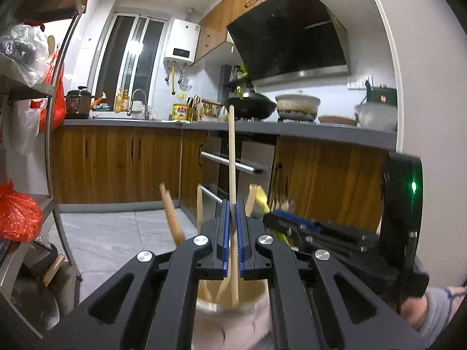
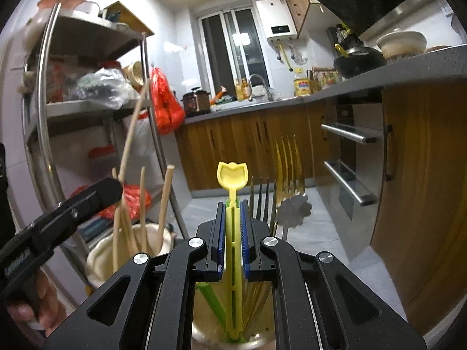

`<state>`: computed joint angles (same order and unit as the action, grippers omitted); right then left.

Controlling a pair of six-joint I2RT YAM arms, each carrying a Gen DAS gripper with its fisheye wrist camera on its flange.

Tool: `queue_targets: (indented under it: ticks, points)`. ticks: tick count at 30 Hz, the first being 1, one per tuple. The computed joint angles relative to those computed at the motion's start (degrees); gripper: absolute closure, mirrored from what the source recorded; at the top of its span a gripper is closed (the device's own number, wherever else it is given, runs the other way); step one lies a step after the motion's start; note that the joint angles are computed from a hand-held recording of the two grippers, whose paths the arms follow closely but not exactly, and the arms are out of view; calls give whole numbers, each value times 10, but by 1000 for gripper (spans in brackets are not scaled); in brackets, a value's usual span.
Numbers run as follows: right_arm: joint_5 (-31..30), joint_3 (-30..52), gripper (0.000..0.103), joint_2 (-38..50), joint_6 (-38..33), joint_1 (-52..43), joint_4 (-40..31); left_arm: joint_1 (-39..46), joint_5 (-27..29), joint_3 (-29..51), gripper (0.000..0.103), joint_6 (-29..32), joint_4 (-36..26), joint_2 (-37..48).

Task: Organize utensils
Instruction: 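Drop chopstick into large holder with left tool while right tool drops yellow spoon in small holder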

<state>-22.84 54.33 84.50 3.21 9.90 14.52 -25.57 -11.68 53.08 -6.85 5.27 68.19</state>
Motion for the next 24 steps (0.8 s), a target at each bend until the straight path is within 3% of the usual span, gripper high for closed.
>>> queue_targets:
  ticks: [12, 24]
  points:
    - [-5, -79, 93, -95, -16, -32, -49, 16, 0, -31, 99, -59, -68, -52]
    - [-8, -65, 93, -68, -4, -48, -73, 18, -23, -33, 98, -68, -73, -48]
